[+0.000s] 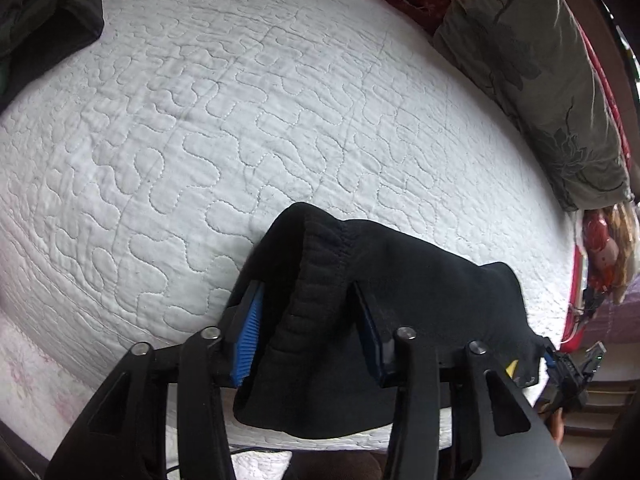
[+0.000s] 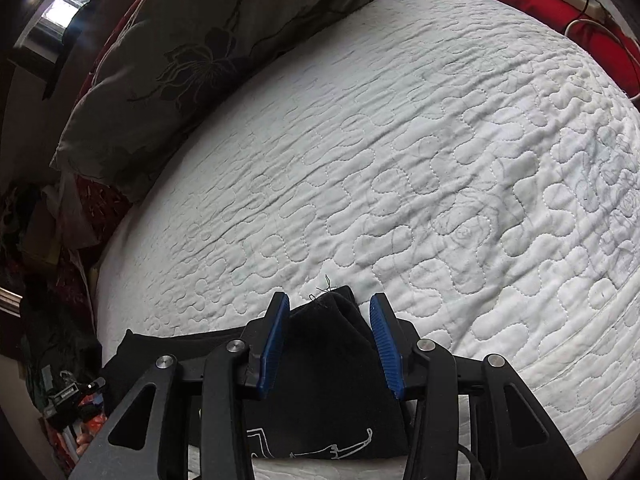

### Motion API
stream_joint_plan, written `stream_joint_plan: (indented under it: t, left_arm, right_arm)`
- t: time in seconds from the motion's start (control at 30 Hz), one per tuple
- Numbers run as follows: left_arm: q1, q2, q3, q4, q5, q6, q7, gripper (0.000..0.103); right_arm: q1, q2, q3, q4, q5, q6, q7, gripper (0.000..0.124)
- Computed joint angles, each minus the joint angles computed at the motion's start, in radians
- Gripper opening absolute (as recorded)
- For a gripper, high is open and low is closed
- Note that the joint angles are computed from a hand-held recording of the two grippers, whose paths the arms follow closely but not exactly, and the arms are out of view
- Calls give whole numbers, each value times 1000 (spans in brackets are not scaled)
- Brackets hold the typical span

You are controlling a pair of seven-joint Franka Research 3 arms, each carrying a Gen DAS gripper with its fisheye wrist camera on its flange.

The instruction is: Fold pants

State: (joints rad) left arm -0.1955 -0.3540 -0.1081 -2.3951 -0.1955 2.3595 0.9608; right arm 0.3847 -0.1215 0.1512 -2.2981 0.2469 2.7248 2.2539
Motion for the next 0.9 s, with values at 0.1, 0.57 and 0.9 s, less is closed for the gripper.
stream_joint_plan:
  t: [0.1, 0.57, 0.9]
  left_arm:
    - [17, -5, -26, 1, 63, 28, -42, 26]
    - [-7, -99, 24, -96, 8, 57, -131, 44]
    - [-5, -293, -4, -170, 75, -8, -351, 44]
  right_arm:
    - [-6, 30, 14, 41, -106, -55, 25, 25]
    - [7, 13, 7, -18, -38, 36, 42, 34]
    - [11, -164, -21, -179, 103, 84, -36, 47]
